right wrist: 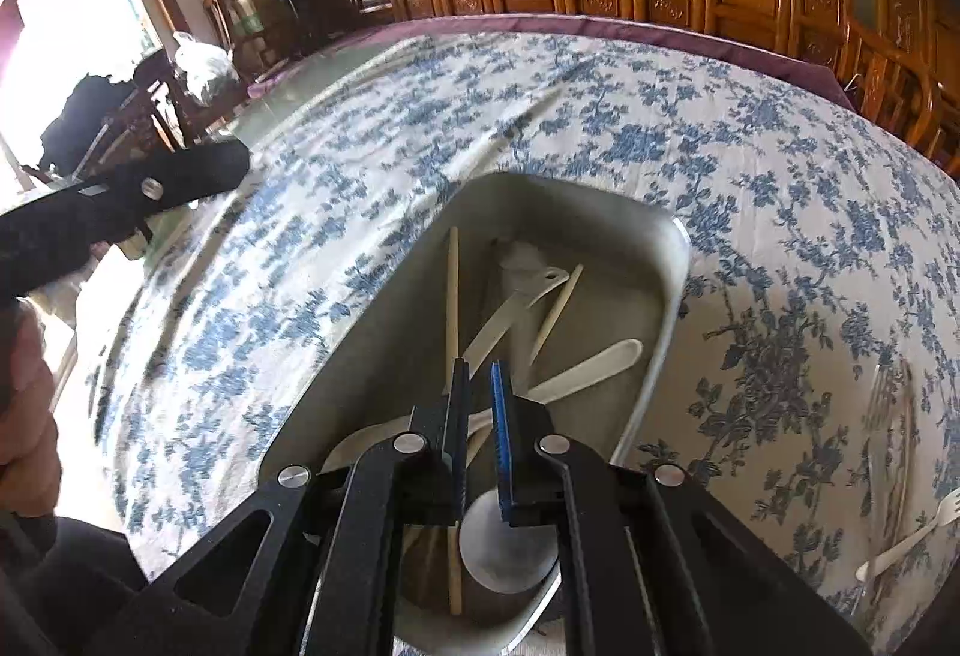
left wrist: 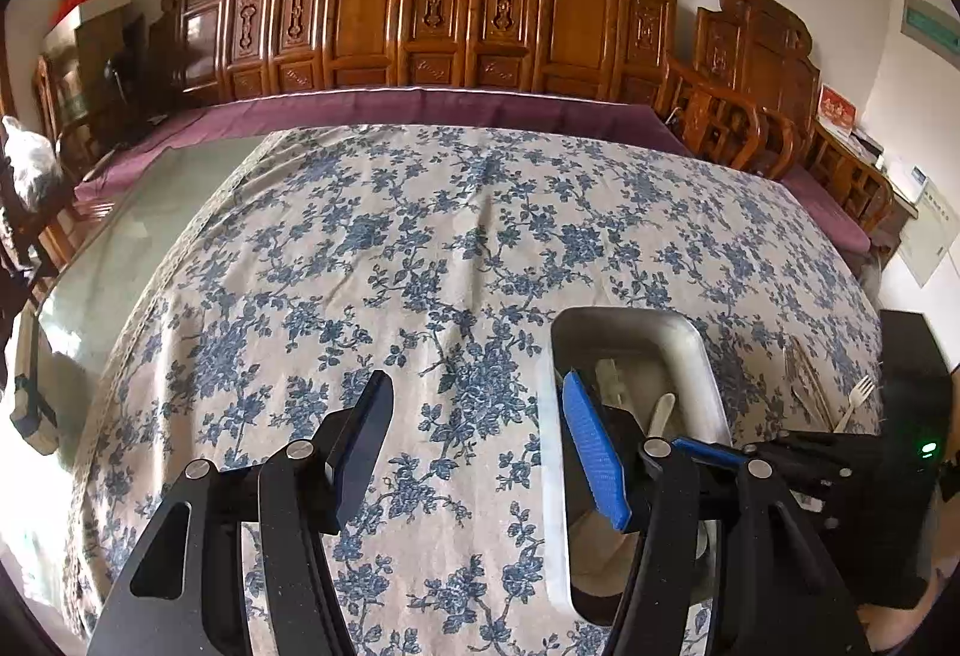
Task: Organize utensils
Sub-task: 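Lower the smiley spoon into the tray and open the right tool, then grasp a white plastic fork from the pile with the right tool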
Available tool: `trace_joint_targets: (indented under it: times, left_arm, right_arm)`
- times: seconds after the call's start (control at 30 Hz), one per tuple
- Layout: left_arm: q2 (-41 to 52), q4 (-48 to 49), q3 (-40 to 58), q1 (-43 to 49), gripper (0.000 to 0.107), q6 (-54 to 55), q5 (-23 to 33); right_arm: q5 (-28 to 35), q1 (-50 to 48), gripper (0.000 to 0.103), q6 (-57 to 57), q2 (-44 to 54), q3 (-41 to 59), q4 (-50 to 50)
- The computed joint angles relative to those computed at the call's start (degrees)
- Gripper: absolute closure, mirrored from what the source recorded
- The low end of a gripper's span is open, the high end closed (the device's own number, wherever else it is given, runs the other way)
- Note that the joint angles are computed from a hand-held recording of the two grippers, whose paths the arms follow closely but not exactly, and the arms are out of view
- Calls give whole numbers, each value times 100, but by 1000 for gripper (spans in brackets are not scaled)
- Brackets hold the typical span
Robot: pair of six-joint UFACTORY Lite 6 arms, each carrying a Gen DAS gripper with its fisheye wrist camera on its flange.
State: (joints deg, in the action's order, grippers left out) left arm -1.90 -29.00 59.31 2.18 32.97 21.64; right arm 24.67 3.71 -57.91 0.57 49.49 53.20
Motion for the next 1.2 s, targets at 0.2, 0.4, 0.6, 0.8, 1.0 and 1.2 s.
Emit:
trace_joint_targets:
  times: [0.2, 0.4, 0.6, 0.8, 1.0, 1.2]
  left_arm:
    - [-84, 363, -26, -374, 51, -525, -52]
    - [-199, 1036, -54, -1057, 50, -1459, -162]
    - [-295, 2046, -126, -1861, 49, -2716, -308]
    - [-239, 3086, -193, -2631, 44, -4048, -413]
    - [8, 3899, -259, -3322, 44, -5185, -539]
    - [313, 4769, -287, -3836, 44, -6209, -595]
  right_arm:
    - [471, -887, 93, -409, -1098, -640, -129]
    - [1568, -2827, 93, -1329, -1973, -1037, -282]
    - [2261, -4984, 77, -2632, -1611, -784, -294]
    - [1931, -6064, 72, -3314, -441, -135, -306]
    - [1578, -6206, 58, -2961, 757, 562, -198]
    - [972, -5750, 58, -2484, 1426, 892, -137]
